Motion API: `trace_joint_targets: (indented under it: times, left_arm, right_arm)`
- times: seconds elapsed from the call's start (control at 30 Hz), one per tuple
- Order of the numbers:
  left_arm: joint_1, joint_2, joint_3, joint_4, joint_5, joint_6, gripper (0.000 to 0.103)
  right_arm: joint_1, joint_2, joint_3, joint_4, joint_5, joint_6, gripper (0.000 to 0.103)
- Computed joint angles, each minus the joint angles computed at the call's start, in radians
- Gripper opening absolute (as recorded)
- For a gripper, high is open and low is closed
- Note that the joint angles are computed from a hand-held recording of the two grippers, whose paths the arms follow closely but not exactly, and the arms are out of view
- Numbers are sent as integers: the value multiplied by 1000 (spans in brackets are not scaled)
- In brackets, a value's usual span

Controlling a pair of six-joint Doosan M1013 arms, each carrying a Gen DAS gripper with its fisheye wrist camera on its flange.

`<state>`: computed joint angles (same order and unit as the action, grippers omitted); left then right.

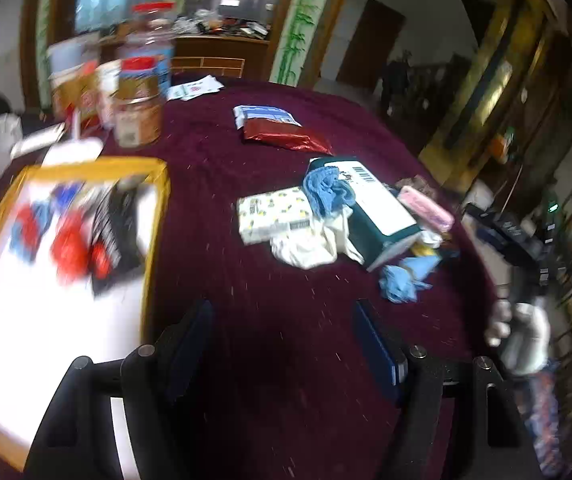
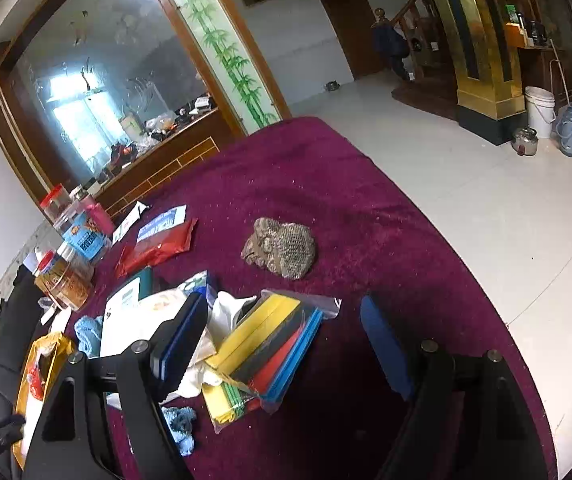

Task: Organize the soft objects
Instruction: 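Reach to the lemon-print tissue pack and grasp it with the left tool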

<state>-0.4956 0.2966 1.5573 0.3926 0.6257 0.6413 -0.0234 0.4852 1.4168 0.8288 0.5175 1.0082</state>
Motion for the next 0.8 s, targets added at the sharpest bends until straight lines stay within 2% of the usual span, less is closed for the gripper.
trace_joint_targets:
  times: [0.1, 0.2, 0.33, 0.4, 0.53, 0.6, 0.67, 0.8]
  left_arm:
    - [24, 62, -83, -40, 41, 126, 75]
    - [73, 109, -149, -224, 20, 249, 75]
    - [131, 185, -239, -423, 44, 313, 75]
    - [151, 220, -270, -475, 46, 306, 75]
    - [174, 270, -316, -547, 50, 380, 75]
    - [190, 272, -308, -692, 38, 509, 75]
    - [209, 269, -296, -908, 71, 713, 75]
    - [203, 236, -257, -1075, 156, 952, 75]
  right_arm:
    - [3, -1, 1, -14, 2, 1, 78]
    - [7, 1, -4, -34, 7, 8, 78]
    - [20, 3, -8, -102, -9, 36, 78]
    - [27, 4, -9, -141, -16, 52, 78]
    - [42, 6, -11, -229, -28, 86, 78]
    - [47, 3, -6, -256, -45, 96, 78]
    - [48, 2, -6, -266, -51, 103, 78]
    - [47, 4, -12, -272, -37, 112, 78]
